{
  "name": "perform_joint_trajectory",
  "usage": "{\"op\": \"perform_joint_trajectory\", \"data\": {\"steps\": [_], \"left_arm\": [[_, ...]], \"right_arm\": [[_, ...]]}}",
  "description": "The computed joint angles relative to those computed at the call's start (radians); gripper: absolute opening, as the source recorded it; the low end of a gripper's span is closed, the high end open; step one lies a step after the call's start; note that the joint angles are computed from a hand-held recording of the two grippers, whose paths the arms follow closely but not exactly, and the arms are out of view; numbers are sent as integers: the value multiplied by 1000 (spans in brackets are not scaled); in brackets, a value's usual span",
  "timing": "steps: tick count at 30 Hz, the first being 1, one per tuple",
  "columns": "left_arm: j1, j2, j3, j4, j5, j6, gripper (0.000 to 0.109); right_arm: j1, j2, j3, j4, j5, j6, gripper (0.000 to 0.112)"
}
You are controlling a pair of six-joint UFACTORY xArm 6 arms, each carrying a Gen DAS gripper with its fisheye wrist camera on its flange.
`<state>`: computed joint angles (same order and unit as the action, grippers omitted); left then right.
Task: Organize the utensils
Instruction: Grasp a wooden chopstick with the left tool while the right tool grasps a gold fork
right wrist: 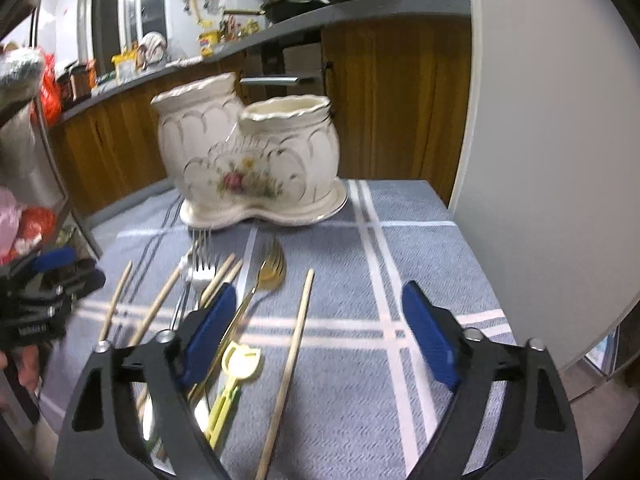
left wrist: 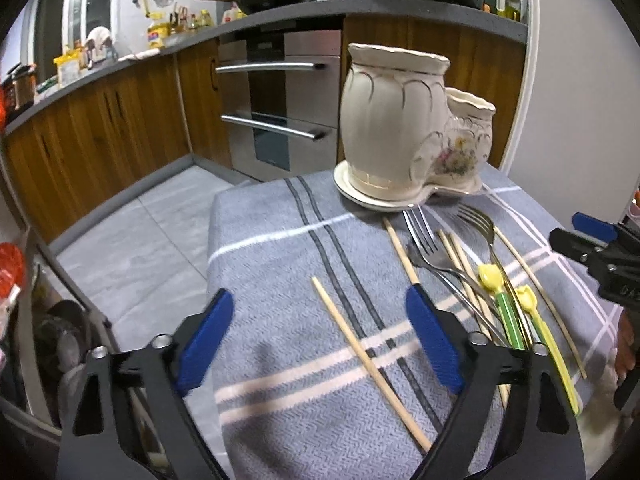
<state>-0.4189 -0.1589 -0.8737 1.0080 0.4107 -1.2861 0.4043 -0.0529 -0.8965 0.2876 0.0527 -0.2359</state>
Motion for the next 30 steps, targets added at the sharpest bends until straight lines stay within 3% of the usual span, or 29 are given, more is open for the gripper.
{"op": "perform_joint_trajectory", "data": {"steps": [4,6,13,17,21,23,30], "left_arm": [[-1,6,6,-61,-21,57,69],[-5,10,7,-91,-29,94,64],[-8,39,4,-211,-59,216,45],[-3,47,11,-322,-73,307,33],[-4,40,19,-338,-70,327,31],[-6,37,20,-351,-66,340,30],[-3,71,-24,-338,-34,341,10]], "right_arm": [[24,4,-24,110,49,-88,61],[26,28,-59,101,79,-77,53],[20,154,-207,-156,152,157,37],[20,213,-303,-74,248,111,31],[10,255,-370,7,329,78,20],[7,256,-374,33,333,61,17],[-3,242,-371,198,346,-54,10]]}}
